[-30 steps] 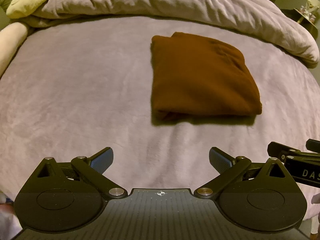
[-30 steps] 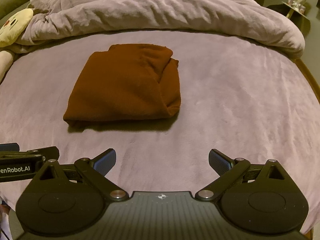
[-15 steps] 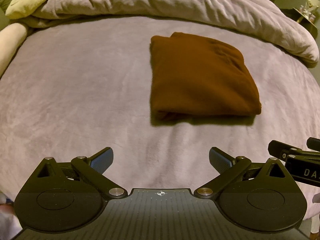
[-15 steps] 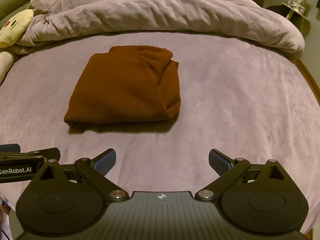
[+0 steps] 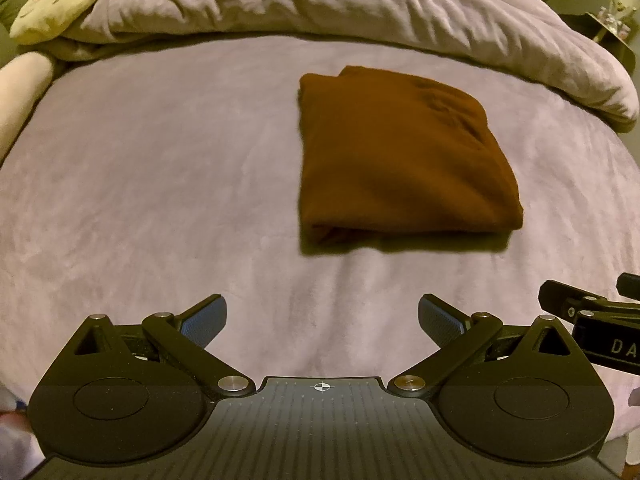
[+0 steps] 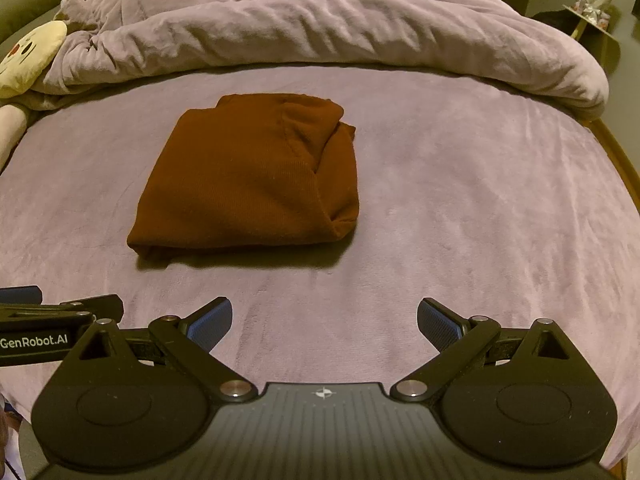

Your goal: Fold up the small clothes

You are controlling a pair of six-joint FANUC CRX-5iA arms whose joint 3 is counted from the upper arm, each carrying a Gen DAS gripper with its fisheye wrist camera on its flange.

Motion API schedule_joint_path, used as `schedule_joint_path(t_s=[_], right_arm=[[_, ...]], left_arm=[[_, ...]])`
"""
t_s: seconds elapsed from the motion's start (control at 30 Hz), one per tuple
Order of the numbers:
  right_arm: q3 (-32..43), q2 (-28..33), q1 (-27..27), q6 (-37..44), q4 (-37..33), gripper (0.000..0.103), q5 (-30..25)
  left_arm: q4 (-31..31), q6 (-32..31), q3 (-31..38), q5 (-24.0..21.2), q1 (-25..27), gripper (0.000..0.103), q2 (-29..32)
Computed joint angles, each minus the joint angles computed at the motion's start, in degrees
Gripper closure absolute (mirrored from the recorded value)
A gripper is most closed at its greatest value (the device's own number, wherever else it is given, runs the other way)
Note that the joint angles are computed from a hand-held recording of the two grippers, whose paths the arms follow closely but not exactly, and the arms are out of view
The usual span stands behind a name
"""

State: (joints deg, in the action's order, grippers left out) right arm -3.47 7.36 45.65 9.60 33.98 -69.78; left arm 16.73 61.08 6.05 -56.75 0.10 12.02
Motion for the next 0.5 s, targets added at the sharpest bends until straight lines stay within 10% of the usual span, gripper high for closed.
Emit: schedule_joint_path(t_s=[0.5], right_arm=[[0.23,0.28,0.06,-0.11,0.06,0.004,-0.17]], left_arm=[[1.93,-2.66,-1.96,2.35,0.35,0.000,-0.77]])
